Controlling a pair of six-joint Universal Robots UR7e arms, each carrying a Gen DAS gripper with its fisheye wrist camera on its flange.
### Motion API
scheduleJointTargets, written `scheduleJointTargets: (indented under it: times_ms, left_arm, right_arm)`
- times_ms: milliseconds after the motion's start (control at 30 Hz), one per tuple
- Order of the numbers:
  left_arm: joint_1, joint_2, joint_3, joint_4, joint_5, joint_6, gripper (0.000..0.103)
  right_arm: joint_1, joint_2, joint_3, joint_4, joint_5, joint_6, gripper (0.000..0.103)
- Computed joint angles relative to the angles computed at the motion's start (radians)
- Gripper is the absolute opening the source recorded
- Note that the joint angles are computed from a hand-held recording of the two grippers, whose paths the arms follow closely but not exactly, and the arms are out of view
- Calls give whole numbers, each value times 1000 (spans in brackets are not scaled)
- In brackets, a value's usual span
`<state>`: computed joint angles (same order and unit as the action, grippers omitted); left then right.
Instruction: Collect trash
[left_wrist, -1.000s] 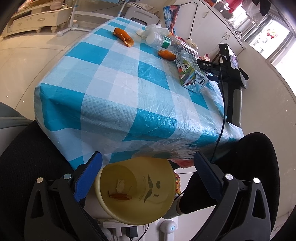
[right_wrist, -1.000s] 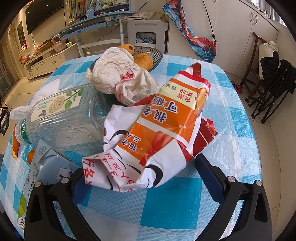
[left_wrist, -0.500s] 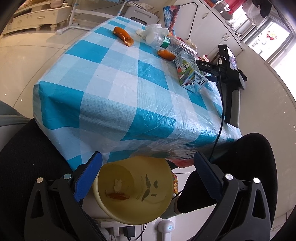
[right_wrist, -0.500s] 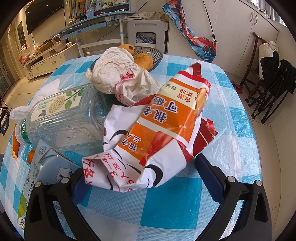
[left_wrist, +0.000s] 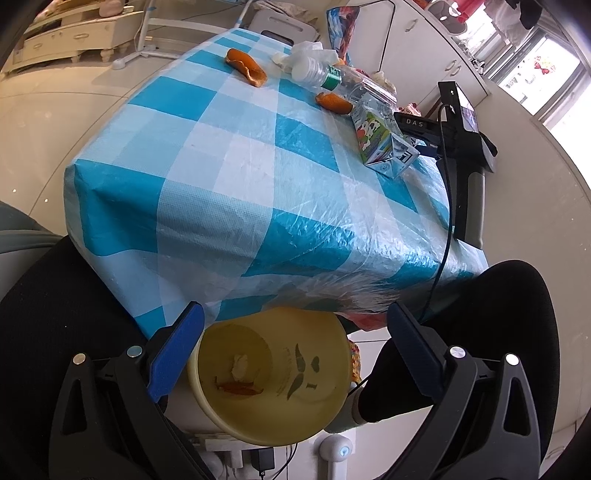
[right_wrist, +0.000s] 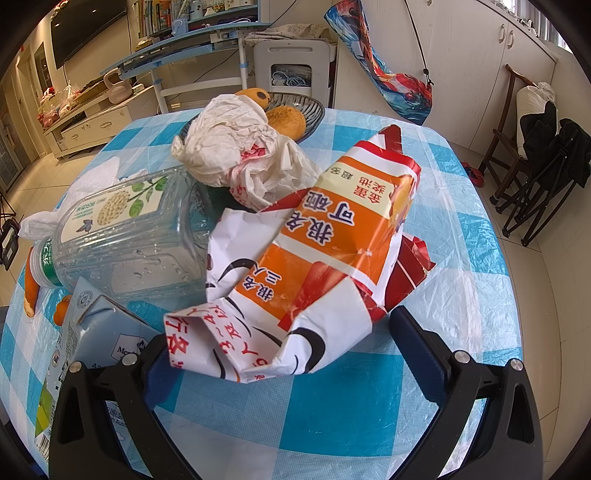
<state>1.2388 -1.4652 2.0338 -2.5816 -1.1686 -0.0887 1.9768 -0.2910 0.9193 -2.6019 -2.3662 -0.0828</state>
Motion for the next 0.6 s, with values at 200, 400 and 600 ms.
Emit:
scheduleJointTargets:
  times_ms: [200,400,600]
  left_arm:
    - [-1,2,-2,8,7,-1,96]
    - [-1,5,-5,14,11,-2,96]
    - [-4,8,-4,21,17,-5,96]
  right_arm:
    - [1,-1,2,-1,0,1,97]
    - [0,0,1,-1,0,0,97]
    - [1,-1,3,-2,0,1,97]
